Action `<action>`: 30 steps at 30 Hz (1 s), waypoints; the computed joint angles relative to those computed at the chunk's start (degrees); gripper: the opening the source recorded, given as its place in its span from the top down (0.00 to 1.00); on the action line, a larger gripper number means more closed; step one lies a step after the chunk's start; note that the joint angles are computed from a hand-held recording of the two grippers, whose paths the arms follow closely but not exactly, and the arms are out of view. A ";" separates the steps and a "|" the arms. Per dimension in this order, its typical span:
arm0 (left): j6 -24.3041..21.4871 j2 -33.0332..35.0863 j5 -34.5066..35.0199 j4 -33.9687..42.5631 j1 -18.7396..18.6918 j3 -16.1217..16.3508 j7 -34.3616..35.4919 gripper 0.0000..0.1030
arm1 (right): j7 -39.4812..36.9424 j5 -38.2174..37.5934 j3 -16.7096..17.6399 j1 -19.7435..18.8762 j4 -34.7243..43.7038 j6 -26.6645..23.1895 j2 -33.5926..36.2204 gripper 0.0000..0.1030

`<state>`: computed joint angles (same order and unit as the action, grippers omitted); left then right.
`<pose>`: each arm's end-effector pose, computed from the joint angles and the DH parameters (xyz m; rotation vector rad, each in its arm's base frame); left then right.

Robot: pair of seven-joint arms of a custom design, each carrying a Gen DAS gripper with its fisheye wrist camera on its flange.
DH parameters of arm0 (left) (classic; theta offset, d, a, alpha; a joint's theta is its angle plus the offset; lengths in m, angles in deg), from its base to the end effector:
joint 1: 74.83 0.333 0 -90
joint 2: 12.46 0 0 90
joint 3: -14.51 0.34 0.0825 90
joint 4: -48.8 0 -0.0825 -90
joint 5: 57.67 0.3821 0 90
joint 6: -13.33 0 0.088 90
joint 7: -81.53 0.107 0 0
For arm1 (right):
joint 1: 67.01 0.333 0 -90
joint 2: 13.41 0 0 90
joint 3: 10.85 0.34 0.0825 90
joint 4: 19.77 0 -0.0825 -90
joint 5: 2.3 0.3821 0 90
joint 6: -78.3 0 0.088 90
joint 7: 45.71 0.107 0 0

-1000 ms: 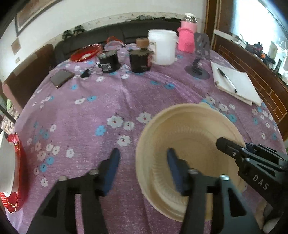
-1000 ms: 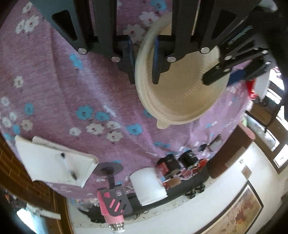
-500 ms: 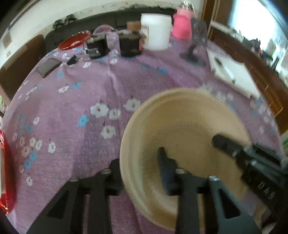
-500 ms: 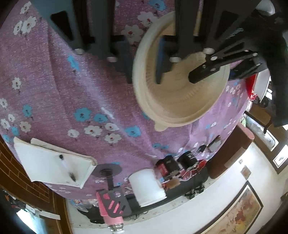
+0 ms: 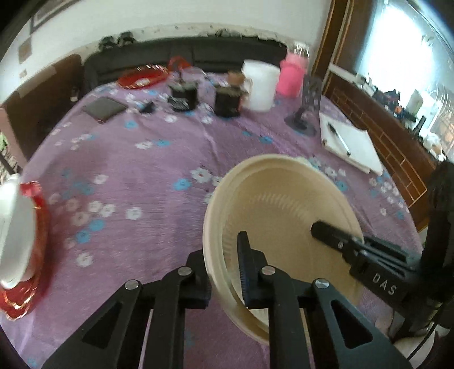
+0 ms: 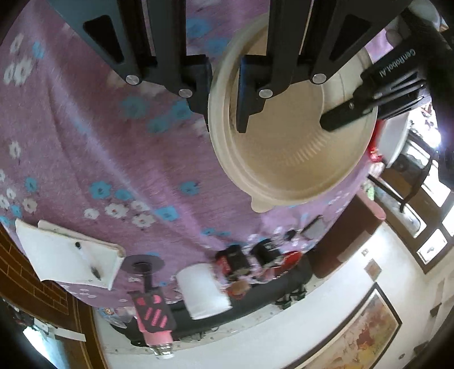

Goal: Organize plates and bowls
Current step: 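Close the left gripper on the tan bowl rim while the right gripper holds it, then carry the tan bowl onto the white bowl stack and open both grippers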

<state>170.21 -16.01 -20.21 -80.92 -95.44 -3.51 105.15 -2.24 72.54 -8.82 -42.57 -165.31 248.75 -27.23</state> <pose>0.4092 -0.3601 0.4629 -1.8406 1.9519 -0.7710 0.4240 0.1370 0.4242 -1.6861 1.6169 -0.1302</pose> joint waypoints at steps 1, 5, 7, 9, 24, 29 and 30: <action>0.35 -1.56 -0.17 -1.28 0.04 0.13 -0.28 0.86 | 0.29 0.17 0.48 0.33 -0.37 0.44 -0.76 0.85; 1.58 -7.47 -1.98 -6.21 0.98 0.25 -0.41 0.86 | 3.12 -1.08 2.19 2.43 -1.28 2.57 -3.28 0.85; 2.11 -10.14 -2.53 -8.35 1.93 0.11 -0.62 0.86 | 5.91 -3.87 3.03 3.31 -1.44 3.37 -3.79 0.85; 2.34 -13.25 -2.93 -10.70 3.04 -0.14 -1.29 0.86 | 9.71 -8.14 4.15 3.79 -1.40 4.06 -3.85 0.85; 2.60 -25.88 -4.70 -20.12 8.65 -0.97 -1.97 0.86 | 34.61 -37.01 11.73 1.94 0.83 6.23 -1.47 0.84; 4.02 -28.73 -6.88 -22.94 9.44 0.51 -0.54 0.86 | 41.06 -45.87 13.07 0.95 3.07 5.63 0.29 0.84; 4.17 -29.06 -7.28 -23.24 9.70 0.56 -0.32 0.86 | 42.23 -47.39 13.18 0.99 3.32 5.75 0.52 0.84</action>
<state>174.39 -45.07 -27.49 -104.16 -85.75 -2.96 104.83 39.99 25.14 4.36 -41.58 -161.99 254.51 -26.71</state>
